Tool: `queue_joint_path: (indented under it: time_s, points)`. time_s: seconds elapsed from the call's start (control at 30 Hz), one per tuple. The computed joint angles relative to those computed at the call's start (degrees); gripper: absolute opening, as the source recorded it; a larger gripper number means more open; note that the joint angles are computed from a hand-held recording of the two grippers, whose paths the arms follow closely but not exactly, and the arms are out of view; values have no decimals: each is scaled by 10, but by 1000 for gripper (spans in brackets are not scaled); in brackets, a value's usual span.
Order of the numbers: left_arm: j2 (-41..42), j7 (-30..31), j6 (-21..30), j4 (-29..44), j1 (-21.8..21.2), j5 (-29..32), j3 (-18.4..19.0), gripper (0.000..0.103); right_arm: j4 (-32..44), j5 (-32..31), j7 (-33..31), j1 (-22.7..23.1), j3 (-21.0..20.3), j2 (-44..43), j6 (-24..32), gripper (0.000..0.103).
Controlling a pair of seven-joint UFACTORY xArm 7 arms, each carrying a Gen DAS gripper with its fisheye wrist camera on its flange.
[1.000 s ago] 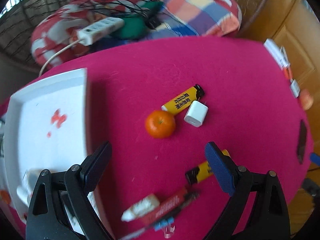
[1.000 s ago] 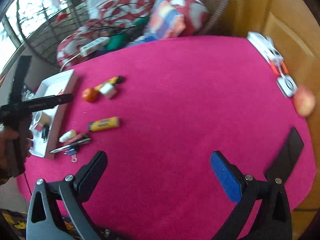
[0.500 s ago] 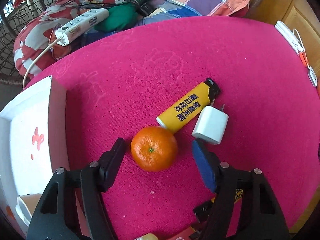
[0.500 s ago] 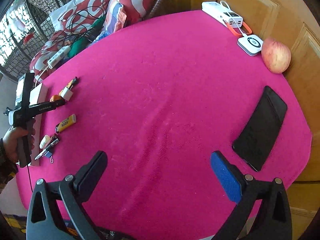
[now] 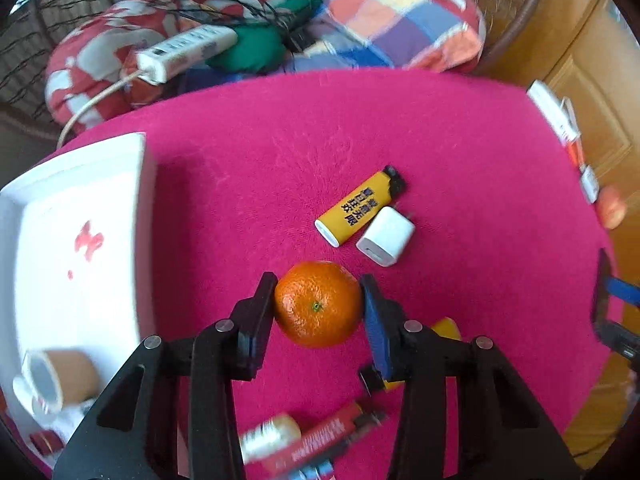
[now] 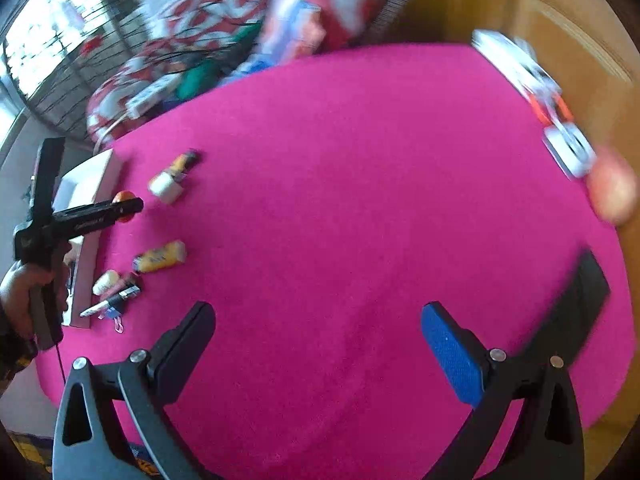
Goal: Organize rigid objects
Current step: 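Reach the left tool to the orange and close on it, then grasp the white cube charger with the right tool, then carry the orange to the tray while the right tool carries the white cube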
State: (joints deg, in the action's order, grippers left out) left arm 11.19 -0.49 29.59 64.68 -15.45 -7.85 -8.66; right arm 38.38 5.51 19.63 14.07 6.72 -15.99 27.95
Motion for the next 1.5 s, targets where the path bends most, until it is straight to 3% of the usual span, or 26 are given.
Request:
queue_joint_path:
  time_s: [0.2, 0.4, 0.7, 0.77, 0.83, 0.87, 1.07, 1.27, 1.5]
  points:
    - [-124, 10, -3, -83, 11, -60, 7, 41, 157, 48, -131, 35, 6, 178, -37, 103]
    - [-226, -41, 15, -156, 19, -48, 23, 41, 299, -9, -154, 46, 23, 314, 1, 103]
    - [-287, -111, 29, -205, 38, -4, 31, 41, 387, -94, -160, 83, 13, 395, 32, 101]
    - [-291, -113, 27, -207, 36, -4, 33, 41, 393, -119, -145, 99, 2, 400, 35, 81]
    - [-293, -113, 24, -208, 33, -5, 35, 41, 399, -119, -142, 99, 4, 405, 42, 49]
    - [-293, -112, 23, -207, 32, -5, 35, 41, 399, -113, -144, 96, 8, 405, 46, 43]
    - [-295, -102, 14, -199, 22, -5, 34, 41, 360, -33, -177, 61, 40, 367, 32, 43]
    - [-306, -86, -12, -189, 14, -8, 33, 41, 287, 64, -218, 39, 60, 260, -14, 43]
    - [-367, -95, -43, -185, 28, 26, 24, 41, 231, 152, -259, 59, 48, 125, -97, 43]
